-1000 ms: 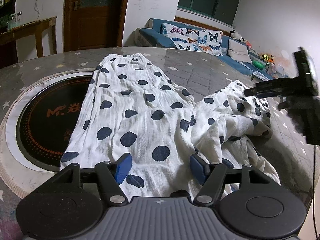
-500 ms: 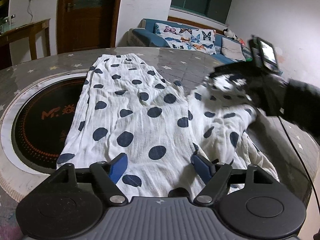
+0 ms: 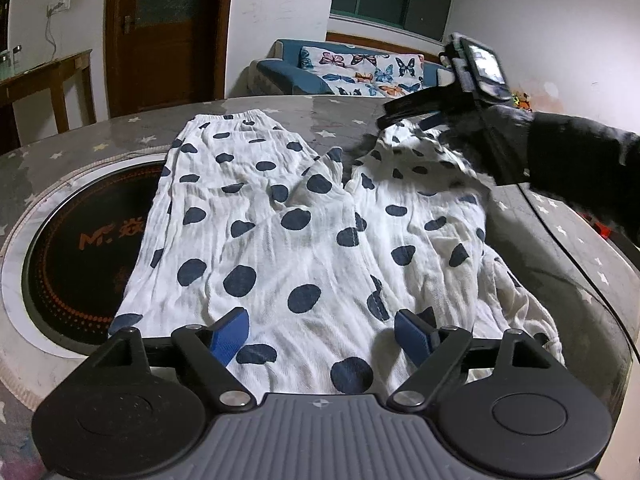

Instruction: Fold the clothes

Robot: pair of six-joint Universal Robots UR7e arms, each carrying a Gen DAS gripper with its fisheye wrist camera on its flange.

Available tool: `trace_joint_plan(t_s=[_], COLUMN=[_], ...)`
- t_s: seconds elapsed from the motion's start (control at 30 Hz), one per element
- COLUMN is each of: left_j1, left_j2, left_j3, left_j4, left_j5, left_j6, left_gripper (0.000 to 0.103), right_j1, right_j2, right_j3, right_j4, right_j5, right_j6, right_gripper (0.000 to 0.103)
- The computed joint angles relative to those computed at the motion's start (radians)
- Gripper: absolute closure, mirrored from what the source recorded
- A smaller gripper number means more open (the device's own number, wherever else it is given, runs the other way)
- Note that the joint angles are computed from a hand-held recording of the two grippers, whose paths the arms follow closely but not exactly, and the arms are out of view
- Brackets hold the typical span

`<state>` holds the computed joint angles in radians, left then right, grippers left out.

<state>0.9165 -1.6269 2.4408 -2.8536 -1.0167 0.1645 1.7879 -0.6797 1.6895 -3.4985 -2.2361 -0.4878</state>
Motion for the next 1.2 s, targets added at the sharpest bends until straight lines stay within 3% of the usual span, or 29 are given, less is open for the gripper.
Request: trace_joint_plan(t_s=[0.2, 0.4, 0.53, 0.67, 0.77, 0.87, 0.97, 1.03, 1.17, 1.2], left_j1=[-0.065, -0.14, -0.175, -0.194, -0.193, -0.187, -0.17, -0.141, -0.064, -0.052], left_j2=[-0.051, -0.061, -0.026, 0.05, 0.102, 0.123, 0.132, 0.107, 0.054, 0.043], left_j3=[0.026, 0.047, 0.059, 0.057, 0.049, 0.042, 0.022, -0.008, -0.053, -0.055], left_j4=[-0.003, 0.037, 0.057, 0.055, 0.05, 0.038, 0.063, 0.138, 0.243, 0.257], left_j5=[-0.017, -0.136, -0.197, -0.181, -0.142, -0.13, -0.152, -0.227, -0.453, -0.5], left_j6=[0.006, 0.038, 0.061, 0.079, 0.062, 0.062, 0.059, 0.045, 0.088, 0.117], left_gripper=[0.021, 0.025, 0.031, 0.039, 0.047, 0.061, 0.084, 0.093, 0.094, 0.094], right_j1=[0.019, 0.012, -0.003, -0.021, -0.03, -0.037, -0.044, -0.048, -0.041, -0.038], right_j2=[-0.076, -0.151, -0.197, -0.225, -0.226, -0.211, -0.19, -0.173, -0.136, -0.124], right_j3=[0.09, 0.188, 0.248, 0.285, 0.292, 0.274, 0.247, 0.229, 0.188, 0.174], right_j4=[-0.048, -0.077, -0.073, -0.056, -0.056, -0.057, -0.054, -0.063, -0.083, -0.091], right_j5=[-0.044, -0.072, -0.075, -0.064, -0.049, -0.04, -0.035, -0.027, -0.057, -0.077], right_j6=[0.006, 0.067, 0.108, 0.145, 0.149, 0.146, 0.149, 0.133, 0.092, 0.077], right_gripper=[0.017, 0.018, 0.023, 0.036, 0.042, 0.05, 0.06, 0.068, 0.088, 0.088])
